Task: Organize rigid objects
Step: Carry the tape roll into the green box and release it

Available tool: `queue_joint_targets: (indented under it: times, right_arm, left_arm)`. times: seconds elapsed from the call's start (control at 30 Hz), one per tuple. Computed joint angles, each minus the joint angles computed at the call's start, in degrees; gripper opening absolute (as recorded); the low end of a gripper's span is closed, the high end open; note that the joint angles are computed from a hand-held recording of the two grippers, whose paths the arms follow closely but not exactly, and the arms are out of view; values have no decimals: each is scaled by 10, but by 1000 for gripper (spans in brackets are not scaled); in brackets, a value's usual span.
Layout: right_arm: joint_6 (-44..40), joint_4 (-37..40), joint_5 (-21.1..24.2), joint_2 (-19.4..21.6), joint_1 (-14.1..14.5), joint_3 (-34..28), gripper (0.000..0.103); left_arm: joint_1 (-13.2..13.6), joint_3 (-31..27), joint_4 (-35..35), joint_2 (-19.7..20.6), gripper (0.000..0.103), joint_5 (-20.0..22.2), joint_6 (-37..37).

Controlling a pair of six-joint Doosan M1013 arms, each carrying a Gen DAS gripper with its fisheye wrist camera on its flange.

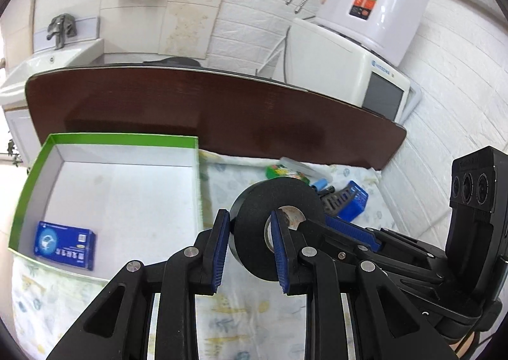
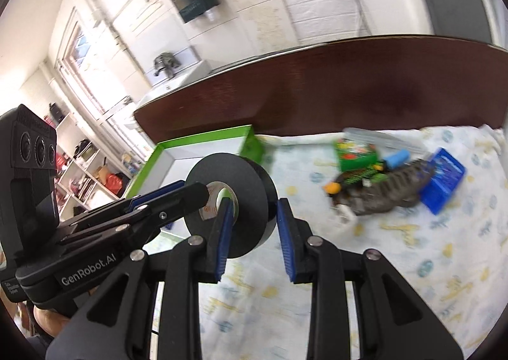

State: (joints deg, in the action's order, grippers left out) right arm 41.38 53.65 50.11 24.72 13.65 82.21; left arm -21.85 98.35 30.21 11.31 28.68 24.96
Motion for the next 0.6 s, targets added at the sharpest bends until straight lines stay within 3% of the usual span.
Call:
queue_joint_targets:
  times: [0.33, 0.6]
  right_arm:
    - [20, -27, 42, 33, 65, -48, 29]
    - [58, -76, 53, 54, 92, -71, 29]
  left_arm:
    - [45, 60, 20, -35, 25, 2, -60]
    - [76, 84, -40, -35, 25, -30, -24]
